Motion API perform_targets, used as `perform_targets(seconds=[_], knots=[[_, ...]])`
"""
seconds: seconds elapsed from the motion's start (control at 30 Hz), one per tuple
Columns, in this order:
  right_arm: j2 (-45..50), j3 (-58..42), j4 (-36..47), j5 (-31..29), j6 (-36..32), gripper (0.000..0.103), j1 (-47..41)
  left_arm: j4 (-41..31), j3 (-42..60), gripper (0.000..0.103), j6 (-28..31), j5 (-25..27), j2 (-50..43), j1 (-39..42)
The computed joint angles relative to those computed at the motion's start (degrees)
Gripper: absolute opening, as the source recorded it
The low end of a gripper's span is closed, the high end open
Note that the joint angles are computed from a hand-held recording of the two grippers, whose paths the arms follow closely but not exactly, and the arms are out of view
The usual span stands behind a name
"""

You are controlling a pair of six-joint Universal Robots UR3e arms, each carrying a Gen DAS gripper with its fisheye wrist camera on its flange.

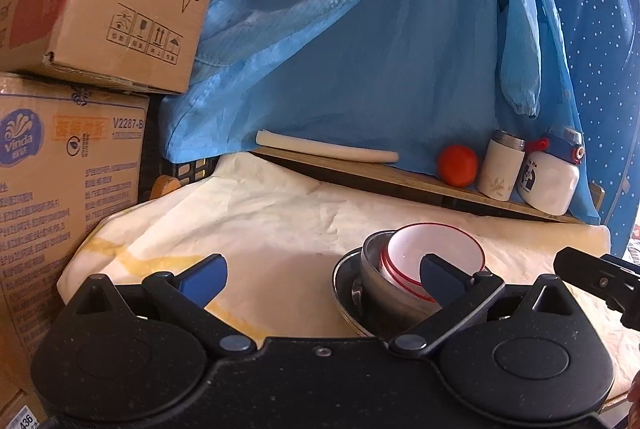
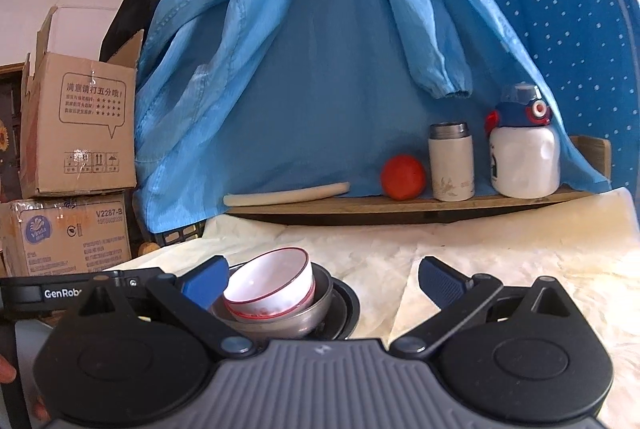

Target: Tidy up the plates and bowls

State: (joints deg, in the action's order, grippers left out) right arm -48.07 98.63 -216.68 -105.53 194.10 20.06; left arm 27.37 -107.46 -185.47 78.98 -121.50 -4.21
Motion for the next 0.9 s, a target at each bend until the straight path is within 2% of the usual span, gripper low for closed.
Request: perform_targets(seconds=[0.53,0.67,0.9], knots=[[2.8,4.7,-6.2,-9.3,2.2,0.103,5.2,11.6,-11.3,0.102,0.1,2.1,0.3,-0.6],[4.1,4.9,-7.5,-10.9,1.9,0.103,6.3,15.1,-13.2,0.102,0.0,3.5,-0.8,-1.4],[5.6,5.3,-8.8,-11.9,2.1,0.103,7.1,16.9,-14.9,0.102,1.0,4.6,-1.9,-2.7]])
